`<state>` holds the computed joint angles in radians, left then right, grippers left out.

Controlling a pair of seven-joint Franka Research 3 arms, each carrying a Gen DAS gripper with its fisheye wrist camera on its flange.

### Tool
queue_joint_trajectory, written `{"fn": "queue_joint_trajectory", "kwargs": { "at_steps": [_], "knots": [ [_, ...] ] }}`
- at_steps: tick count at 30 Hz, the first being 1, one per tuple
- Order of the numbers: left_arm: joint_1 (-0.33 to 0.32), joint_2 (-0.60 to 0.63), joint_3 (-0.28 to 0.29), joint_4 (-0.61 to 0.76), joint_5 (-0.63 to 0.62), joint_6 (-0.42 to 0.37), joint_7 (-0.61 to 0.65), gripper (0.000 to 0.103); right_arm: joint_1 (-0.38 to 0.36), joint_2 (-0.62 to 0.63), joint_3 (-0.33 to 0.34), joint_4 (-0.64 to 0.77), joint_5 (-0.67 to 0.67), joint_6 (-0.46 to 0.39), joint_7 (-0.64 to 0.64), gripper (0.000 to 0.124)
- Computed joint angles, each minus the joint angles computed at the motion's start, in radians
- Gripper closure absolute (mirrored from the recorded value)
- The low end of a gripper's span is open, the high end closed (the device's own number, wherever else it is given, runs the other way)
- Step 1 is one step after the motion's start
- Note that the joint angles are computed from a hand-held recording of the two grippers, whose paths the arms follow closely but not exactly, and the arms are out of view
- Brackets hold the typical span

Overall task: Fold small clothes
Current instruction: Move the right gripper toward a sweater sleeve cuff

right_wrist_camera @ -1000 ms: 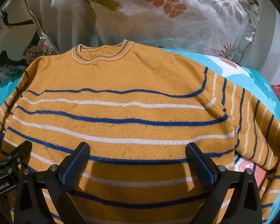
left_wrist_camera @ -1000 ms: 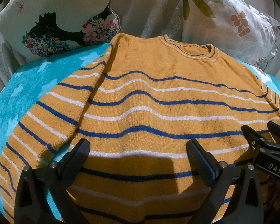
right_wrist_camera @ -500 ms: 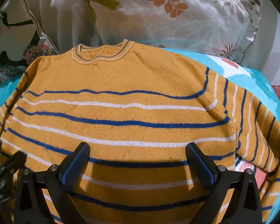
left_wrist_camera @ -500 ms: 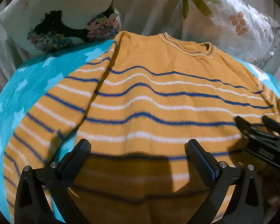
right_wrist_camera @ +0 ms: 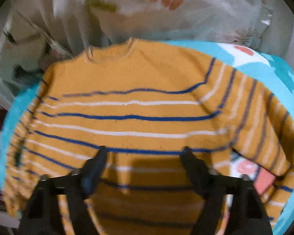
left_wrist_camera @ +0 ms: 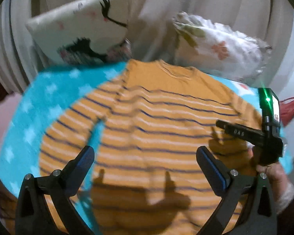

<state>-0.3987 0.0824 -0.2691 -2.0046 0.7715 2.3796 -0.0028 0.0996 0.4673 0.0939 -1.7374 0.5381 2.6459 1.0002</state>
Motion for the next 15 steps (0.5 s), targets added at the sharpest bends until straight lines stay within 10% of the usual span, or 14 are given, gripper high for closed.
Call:
{"fn": "queue_joint_trajectory", "kwargs": {
  "at_steps": [5,15],
  "knots": [
    [-0.040,0.002,-0.024,0.024,0.054,-0.052,-0.091,0.000,-0.163,-0.178,0.014,-0.173,0.286,0.006,-0.221,0.048],
    [-0.080,0.102,-0.012,0.138,0.041,-0.016,-0.078,0.000,-0.152,-0.309,-0.100,-0.376,0.208,-0.048,-0.344,0.048]
  ]
}}
